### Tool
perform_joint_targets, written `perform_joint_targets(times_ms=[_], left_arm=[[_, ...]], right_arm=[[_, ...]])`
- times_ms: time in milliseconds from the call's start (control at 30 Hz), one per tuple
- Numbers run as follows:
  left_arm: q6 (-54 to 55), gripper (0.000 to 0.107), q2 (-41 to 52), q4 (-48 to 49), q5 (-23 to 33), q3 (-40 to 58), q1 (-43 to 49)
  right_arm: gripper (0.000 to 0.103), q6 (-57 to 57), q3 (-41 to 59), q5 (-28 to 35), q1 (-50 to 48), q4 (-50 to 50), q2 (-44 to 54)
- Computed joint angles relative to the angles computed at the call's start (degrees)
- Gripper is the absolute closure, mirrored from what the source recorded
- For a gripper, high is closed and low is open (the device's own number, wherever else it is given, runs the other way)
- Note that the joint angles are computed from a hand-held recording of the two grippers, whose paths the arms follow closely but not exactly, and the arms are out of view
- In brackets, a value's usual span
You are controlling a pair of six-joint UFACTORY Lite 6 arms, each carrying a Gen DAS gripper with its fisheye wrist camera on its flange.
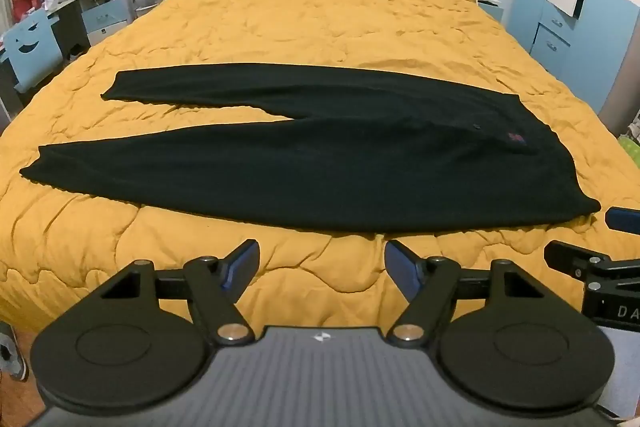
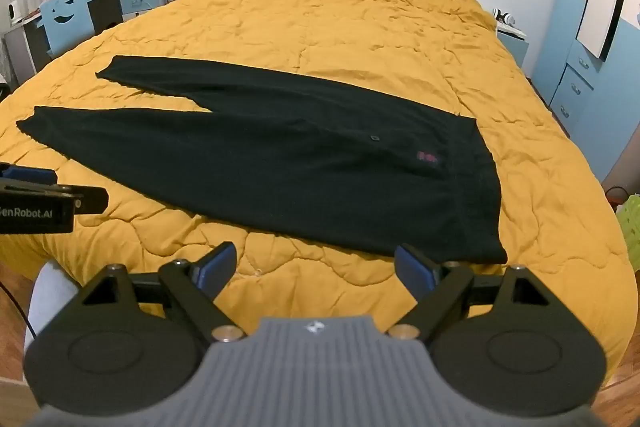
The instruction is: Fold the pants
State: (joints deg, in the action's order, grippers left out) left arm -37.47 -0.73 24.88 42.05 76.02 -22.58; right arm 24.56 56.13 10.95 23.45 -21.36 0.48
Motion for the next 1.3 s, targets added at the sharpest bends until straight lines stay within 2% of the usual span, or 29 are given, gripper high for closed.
perform_joint_targets(times_ms=[533,1300], left_arm=[[-0.9,0.024,0.3,0.9,0.2,0.3,-0.6],[-1.1,0.024,-0.4,1.0,-0.3,-0.6,-0.8]], right_arm=[[0.021,0.5,-0.3,0.1,0.1,-0.4,-0.4],[0.021,-4.2,-0.7,-0.1,-0.4,4.4,-0.7]])
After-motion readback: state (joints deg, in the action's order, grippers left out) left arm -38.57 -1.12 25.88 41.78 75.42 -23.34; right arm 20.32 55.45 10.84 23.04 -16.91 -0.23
